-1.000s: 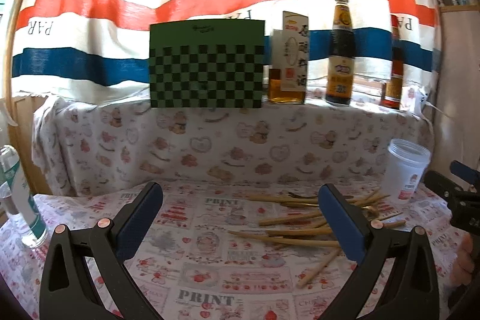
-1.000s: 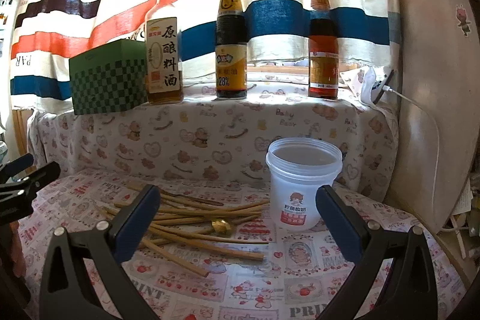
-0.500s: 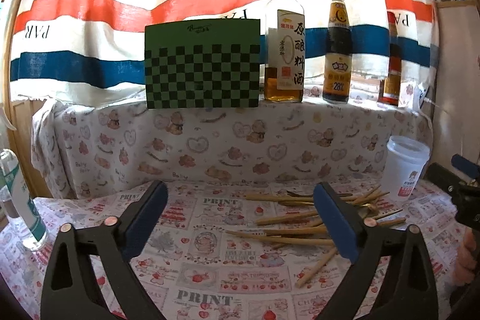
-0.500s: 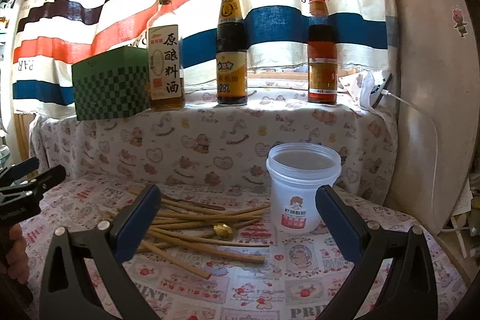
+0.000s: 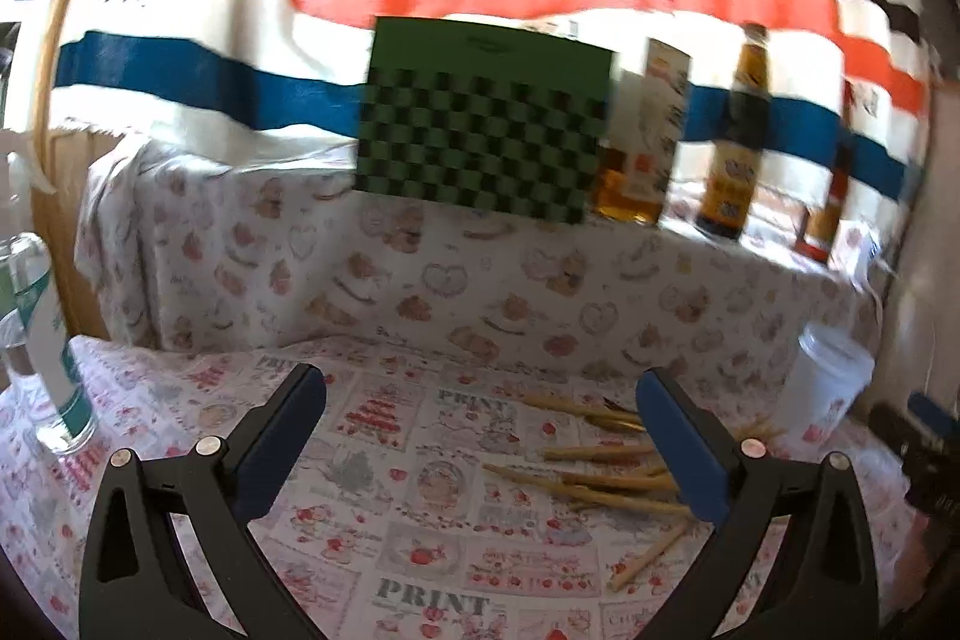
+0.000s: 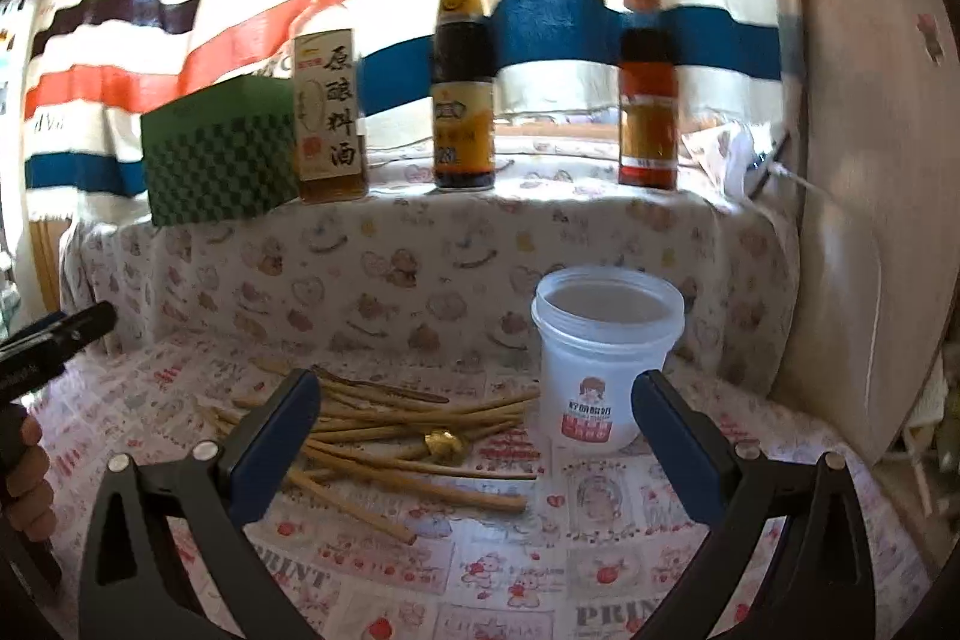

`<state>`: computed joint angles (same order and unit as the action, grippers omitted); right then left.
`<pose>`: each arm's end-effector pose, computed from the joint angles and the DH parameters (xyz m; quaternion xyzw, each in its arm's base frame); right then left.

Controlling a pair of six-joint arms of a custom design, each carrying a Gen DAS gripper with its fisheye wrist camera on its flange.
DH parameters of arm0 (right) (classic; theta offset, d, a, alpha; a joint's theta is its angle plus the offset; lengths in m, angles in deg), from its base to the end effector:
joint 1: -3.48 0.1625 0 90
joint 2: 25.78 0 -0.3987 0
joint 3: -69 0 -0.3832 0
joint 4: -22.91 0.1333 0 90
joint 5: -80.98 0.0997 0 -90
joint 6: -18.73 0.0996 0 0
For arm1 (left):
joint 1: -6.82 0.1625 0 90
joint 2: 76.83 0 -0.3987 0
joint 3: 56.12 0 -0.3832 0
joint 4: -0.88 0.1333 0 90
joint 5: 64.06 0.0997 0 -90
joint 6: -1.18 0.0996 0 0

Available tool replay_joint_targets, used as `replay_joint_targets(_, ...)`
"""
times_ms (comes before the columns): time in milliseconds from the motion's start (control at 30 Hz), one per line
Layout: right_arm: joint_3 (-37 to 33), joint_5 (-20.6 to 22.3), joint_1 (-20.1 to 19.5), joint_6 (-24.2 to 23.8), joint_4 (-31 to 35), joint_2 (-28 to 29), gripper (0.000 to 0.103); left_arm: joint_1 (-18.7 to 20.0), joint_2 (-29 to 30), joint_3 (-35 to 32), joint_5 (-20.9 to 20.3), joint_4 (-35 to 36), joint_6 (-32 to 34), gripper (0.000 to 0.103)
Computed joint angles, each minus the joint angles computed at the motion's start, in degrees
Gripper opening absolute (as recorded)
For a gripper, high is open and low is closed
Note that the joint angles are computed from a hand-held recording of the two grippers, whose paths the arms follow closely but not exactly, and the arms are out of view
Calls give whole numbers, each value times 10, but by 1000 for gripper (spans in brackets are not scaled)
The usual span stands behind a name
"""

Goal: Organize utensils
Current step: 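Lower the right tool onto the pile and close on a wooden chopstick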

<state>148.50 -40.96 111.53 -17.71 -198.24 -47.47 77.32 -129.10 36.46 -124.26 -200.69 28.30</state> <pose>0.2886 -0.6255 0.0568 0.2069 -0.7608 0.5315 0.3096 -0.0447 -0.6738 0.2966 0.1732 0.7806 -0.5478 0.2459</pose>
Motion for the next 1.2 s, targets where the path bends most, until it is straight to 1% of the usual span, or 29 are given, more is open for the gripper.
replay_joint_targets(67, -3, -9, 0, 3, 7, 0, 103, 3, -7, -1, -5, 8, -9, 103)
replay_joint_targets(100, 3, -5, -1, 6, 20, -6, 102, 4, -9, -1, -5, 9, -11, 103)
replay_joint_targets(167, 11, 4, -2, 13, 35, -12, 89, 4, -8, -3, -1, 2, -3, 102)
replay_joint_targets(200, 17, 8, -3, 19, 54, -19, 78, 3, -6, -5, 3, -3, 4, 100)
replay_joint_targets(233, 20, 12, -4, 25, 70, -23, 70, 2, -3, -7, 10, -7, 14, 97)
replay_joint_targets(267, 27, 22, -6, 39, 100, -31, 66, 0, 0, -9, 19, -7, 26, 94)
replay_joint_targets(300, 28, 24, -9, 54, 130, -36, 60, -3, 4, -10, 26, -13, 40, 85)
replay_joint_targets(333, 24, 17, -10, 69, 162, -38, 59, -5, 9, -9, 31, -28, 57, 81)
replay_joint_targets(367, 20, 12, -12, 86, 196, -41, 59, -7, 13, -8, 32, -41, 72, 81)
replay_joint_targets(400, 18, 13, -14, 100, 223, -44, 53, -8, 15, -7, 33, -45, 80, 80)
replay_joint_targets(433, 19, 22, -19, 117, 246, -50, 42, -10, 15, -6, 33, -43, 85, 78)
replay_joint_targets(533, 23, 40, -28, 148, 309, -65, 32, -13, 15, -2, 35, -30, 90, 78)
replay_joint_targets(633, 18, 56, -33, 163, 377, -71, 30, -15, 14, -1, 43, -12, 79, 78)
replay_joint_targets(767, -1, 62, -33, 164, 422, -59, 30, -15, 20, -8, 62, 24, 62, 79)
replay_joint_targets(867, -14, 68, -33, 162, 471, -55, 30, -17, 26, -11, 74, 29, 72, 86)
replay_joint_targets(933, -19, 59, -31, 163, 485, -51, 30, -20, 28, -10, 76, 18, 87, 96)
replay_joint_targets(967, -20, 54, -30, 164, 490, -50, 29, -23, 31, -8, 79, 3, 101, 97)
replay_joint_targets(1033, -22, 36, -27, 160, 499, -47, 21, -26, 32, -6, 82, -14, 118, 98)
replay_joint_targets(1133, -10, 27, -20, 137, 502, -52, 14, -28, 24, -1, 76, -2, 106, 99)
replay_joint_targets(1200, 2, 29, -17, 131, 506, -60, 10, -27, 21, -1, 76, 4, 97, 99)
